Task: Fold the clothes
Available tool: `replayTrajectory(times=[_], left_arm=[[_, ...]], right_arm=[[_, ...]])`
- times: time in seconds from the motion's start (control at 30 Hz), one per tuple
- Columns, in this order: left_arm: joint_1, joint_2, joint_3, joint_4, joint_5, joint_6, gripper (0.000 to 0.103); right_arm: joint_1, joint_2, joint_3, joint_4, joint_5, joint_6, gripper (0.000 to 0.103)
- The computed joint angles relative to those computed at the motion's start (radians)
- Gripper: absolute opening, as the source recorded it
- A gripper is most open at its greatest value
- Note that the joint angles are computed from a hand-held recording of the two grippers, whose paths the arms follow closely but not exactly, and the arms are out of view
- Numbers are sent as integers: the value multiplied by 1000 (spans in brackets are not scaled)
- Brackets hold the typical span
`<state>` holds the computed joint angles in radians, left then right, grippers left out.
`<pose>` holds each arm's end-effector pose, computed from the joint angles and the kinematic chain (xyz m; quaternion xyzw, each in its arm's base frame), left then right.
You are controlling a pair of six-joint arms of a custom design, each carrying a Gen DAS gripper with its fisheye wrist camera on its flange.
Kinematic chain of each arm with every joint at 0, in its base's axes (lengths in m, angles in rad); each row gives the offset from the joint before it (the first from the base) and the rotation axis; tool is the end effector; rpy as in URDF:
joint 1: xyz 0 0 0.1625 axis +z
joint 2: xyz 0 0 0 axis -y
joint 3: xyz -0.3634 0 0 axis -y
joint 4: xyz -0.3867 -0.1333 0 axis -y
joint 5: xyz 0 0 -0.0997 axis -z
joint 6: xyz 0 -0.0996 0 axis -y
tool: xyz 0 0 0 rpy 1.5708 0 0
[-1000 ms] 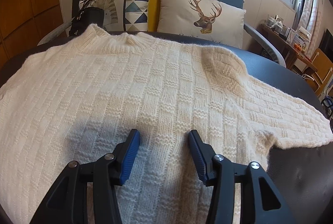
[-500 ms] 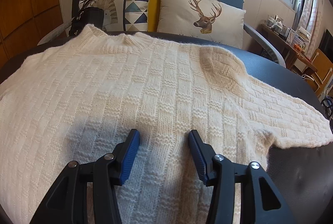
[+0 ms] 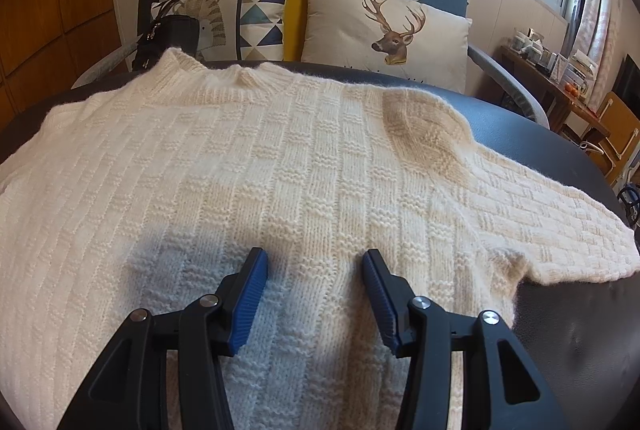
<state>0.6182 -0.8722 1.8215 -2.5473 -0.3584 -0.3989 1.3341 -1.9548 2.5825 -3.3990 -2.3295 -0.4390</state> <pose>-0.3246 -0.5089 0.0942 0.2171 0.7926 -0.3651 0.4375 -0.0028 -0.2877 0.3391 -0.1307 -0.7837 0.3937 0.4622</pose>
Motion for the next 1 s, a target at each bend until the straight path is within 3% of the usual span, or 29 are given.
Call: replayTrajectory(times=[0.13, 0.27, 0.43, 0.5, 0.6, 0.7, 0.77, 0.9, 0.97, 1.0], left_arm=[[-93, -19, 72, -28, -160, -58, 102], [-179, 43, 92, -64, -325, -79, 102], [-237, 148, 59, 44, -348, -92, 102], [-233, 166, 57, 116, -327, -116, 102], [-185, 114, 89, 64, -423, -159, 103], [-170, 98, 85, 68, -456, -158, 103], [-182, 100, 75, 84, -451, -155, 101], [-248, 88, 115, -91, -475, -121, 100], [-283, 112, 99, -118, -499, -99, 100], [-302, 135, 82, -116, -511, -81, 100]], right_arm=[[0, -2, 0, 2, 2, -1, 50], [-3, -12, 2, 15, 11, 5, 50], [-8, -38, 3, 53, 23, 15, 50], [-4, -37, 3, 50, 9, 7, 50], [1, -20, 5, 9, -18, -1, 50], [-23, -62, 7, 68, 25, 23, 52], [-62, -159, 9, 205, 108, 55, 54], [-167, -500, 69, 472, 300, 128, 52], [-234, -680, 109, 587, 379, 166, 53], [-251, -722, 118, 639, 392, 175, 53]])
